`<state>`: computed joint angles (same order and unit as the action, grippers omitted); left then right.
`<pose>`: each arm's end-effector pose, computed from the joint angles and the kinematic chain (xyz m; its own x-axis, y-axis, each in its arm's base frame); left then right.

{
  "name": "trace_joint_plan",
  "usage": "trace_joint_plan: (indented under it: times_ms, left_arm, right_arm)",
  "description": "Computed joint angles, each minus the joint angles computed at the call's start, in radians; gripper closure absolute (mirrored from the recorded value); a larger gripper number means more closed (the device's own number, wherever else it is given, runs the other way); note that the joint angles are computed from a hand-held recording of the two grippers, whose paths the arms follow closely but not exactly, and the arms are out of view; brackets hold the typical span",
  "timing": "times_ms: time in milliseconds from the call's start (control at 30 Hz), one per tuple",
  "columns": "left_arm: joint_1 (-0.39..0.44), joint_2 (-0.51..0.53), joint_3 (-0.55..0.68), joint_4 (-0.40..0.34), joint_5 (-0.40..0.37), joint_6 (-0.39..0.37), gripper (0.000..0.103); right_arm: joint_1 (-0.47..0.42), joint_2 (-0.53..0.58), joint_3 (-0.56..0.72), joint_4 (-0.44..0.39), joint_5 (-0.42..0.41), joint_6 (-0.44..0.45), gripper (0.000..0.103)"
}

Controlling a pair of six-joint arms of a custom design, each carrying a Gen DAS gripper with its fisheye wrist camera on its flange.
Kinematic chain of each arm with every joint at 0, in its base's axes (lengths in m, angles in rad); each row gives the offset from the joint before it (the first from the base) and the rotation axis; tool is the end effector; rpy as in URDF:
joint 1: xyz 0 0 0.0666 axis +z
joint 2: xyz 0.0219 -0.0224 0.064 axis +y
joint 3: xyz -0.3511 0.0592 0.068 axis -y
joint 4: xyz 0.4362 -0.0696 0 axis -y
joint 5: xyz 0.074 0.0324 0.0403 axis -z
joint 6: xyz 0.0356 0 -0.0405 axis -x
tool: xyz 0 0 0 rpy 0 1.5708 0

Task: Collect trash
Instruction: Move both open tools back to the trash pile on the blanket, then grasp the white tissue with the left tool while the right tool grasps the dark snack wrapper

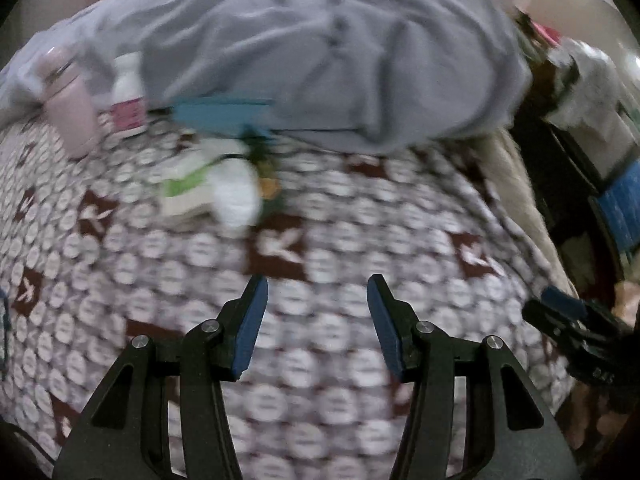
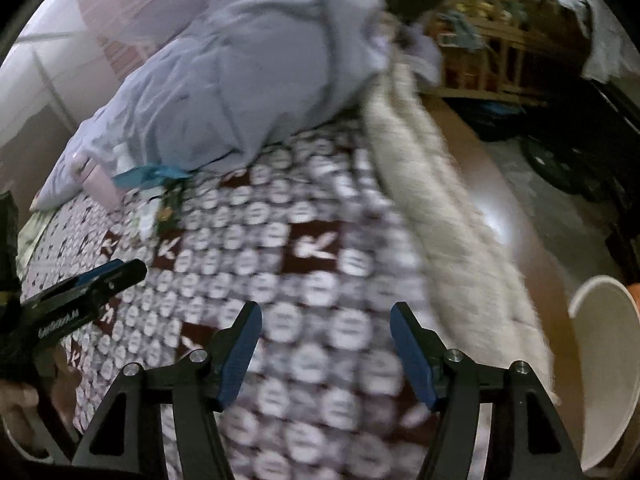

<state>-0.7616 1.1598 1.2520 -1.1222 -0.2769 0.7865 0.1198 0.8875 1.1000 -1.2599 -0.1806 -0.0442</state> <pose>0.3204 -0.2926 0.4269 -0.8360 -0.1437 -0.5295 -0.0423 0.9791 -0.1989 0.3306 0.0458 0.4433 -0.8682 -0.0607 -0.4925 -0.1685 0.9696 0.1775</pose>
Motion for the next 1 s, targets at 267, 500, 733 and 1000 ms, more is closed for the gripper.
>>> trace_joint_plan:
  times_ms: [267, 500, 733, 1000]
  left_arm:
    - [0.163, -0.003, -0.029, 0.048, 0.068, -0.018, 0.051]
    - [0.23, 0.102, 0.022, 0.098, 0.098, -0.02, 0.051]
    - [0.264, 0.146, 0.029, 0.147, 0.141, -0.059, 0.082]
    - [0.298, -0.009, -0.065, 0.129, 0.213, -0.111, 0.092]
  right_arm:
    - [0.108, 0.08, 0.028, 0.043, 0.008, -0.044, 0.039]
    - [0.155, 0.154, 0.06, 0.076, 0.005, -0.068, 0.039]
    - [0.188, 0.203, 0.088, 0.097, 0.006, -0.074, 0.039]
    - [0.226, 0.278, 0.131, 0.141, -0.025, -0.081, 0.039]
